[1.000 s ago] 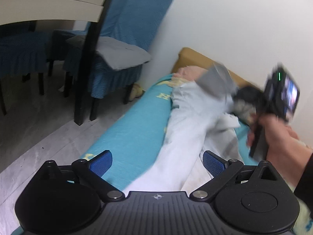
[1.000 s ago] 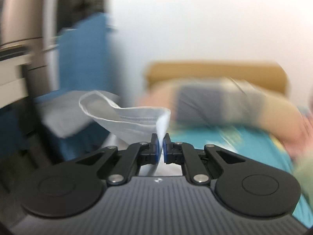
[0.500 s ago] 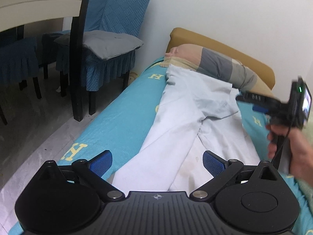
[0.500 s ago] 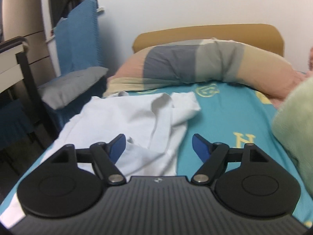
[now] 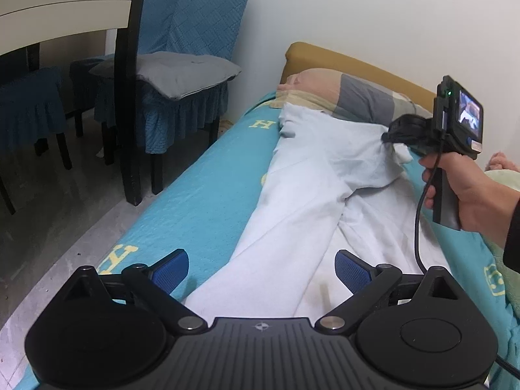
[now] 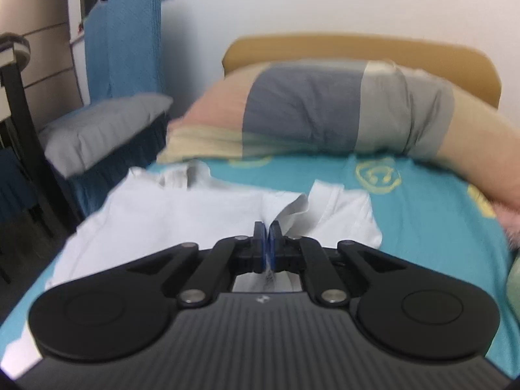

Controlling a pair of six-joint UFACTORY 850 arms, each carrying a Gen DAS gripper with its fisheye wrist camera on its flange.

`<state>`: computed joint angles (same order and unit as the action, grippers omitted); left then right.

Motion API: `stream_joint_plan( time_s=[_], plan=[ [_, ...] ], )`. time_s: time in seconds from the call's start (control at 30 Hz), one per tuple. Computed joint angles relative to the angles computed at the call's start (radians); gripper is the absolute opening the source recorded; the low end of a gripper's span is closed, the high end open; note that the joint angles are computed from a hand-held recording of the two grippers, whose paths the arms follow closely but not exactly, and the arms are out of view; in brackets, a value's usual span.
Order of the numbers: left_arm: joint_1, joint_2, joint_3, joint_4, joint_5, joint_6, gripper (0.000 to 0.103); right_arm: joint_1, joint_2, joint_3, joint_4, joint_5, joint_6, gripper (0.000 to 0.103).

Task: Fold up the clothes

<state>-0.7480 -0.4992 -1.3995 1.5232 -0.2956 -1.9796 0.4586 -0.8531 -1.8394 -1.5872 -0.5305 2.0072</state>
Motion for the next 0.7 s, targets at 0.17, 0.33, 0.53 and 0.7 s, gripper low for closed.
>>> stream_joint_plan(
  time_s=[0.17, 0.33, 0.53, 0.7],
  plan=[
    [0.002, -0.002, -0.004, -0.013, 0.000, 0.018, 0.098, -0.005, -0.002, -0.004, 0.049, -0.060, -0.022, 0.007],
    [0.002, -0.011, -0.023, -0.076, -0.012, 0.087, 0.098, -0.007, 0.050, 0.051, 0.143, -0.005, -0.023, 0.033],
    [0.001, -0.019, -0.039, -0.098, -0.034, 0.100, 0.098, 0.051, 0.179, 0.240, -0.086, -0.001, 0.328, 0.062],
    [0.006, -0.021, -0.052, -0.160, -0.056, 0.153, 0.098, 0.085, 0.173, 0.241, 0.042, 0.045, 0.265, 0.062]
  ],
)
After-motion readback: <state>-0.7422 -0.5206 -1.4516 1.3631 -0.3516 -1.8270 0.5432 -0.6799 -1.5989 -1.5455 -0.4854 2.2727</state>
